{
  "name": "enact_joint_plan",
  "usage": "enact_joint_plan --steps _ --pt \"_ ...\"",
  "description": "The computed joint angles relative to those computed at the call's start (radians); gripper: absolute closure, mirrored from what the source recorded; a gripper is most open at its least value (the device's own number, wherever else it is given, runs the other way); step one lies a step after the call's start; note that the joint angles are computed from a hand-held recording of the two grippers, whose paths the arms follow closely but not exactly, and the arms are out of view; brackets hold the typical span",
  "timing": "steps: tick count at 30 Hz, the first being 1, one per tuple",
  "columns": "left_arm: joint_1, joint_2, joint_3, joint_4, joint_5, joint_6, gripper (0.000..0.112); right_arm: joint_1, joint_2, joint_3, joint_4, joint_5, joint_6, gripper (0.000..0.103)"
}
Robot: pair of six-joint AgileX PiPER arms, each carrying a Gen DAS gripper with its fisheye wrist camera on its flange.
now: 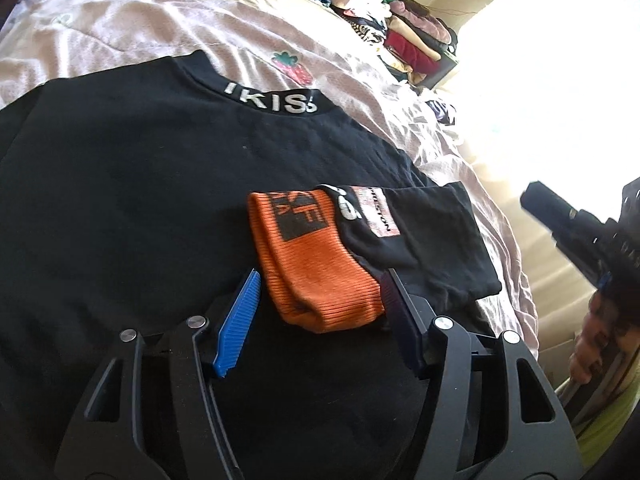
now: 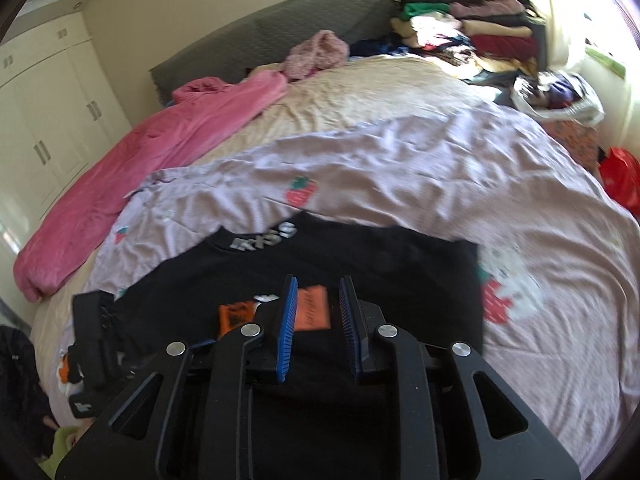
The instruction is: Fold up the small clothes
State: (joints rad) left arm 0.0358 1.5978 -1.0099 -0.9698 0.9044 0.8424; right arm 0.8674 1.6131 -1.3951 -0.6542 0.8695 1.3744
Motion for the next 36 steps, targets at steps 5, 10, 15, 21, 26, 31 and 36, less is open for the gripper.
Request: enact_joint_plan --steps 5,10,15,21,26,31,36 --pt "-0.070 -0.015 0.013 0.023 -0.089 -0.012 0.079 0.009 -0.093 0.176 -0.045 -0.025 0.151 0.080" --pt "-0.078 -0.030 0.014 0.043 -0.121 0.006 0.102 0.019 -0.113 0.238 -0.058 -0.026 0.215 0.080" --pt "-0.012 -0.075 -0.007 0.012 -0.074 0.048 0.108 0.037 -0.100 0.229 -0.068 -0.006 0.224 0.080" --pt "0.067 -0.177 -0.035 0.045 -0.098 0.075 0.108 0.061 -0.077 0.211 -0.075 -0.012 0.226 0.080" --pt "0.143 -0.202 -0.038 0.049 -0.102 0.094 0.108 0.071 -0.048 0.182 -0.069 -0.013 0.216 0.080" --pt "0.182 -0.183 -0.056 0.097 -0.104 0.067 0.108 0.083 -0.009 0.141 -0.058 -0.007 0.188 0.080" --pt "0.224 -0.140 -0.097 0.175 -0.057 0.021 0.105 0.096 0.051 0.070 -0.048 0.038 0.129 0.079"
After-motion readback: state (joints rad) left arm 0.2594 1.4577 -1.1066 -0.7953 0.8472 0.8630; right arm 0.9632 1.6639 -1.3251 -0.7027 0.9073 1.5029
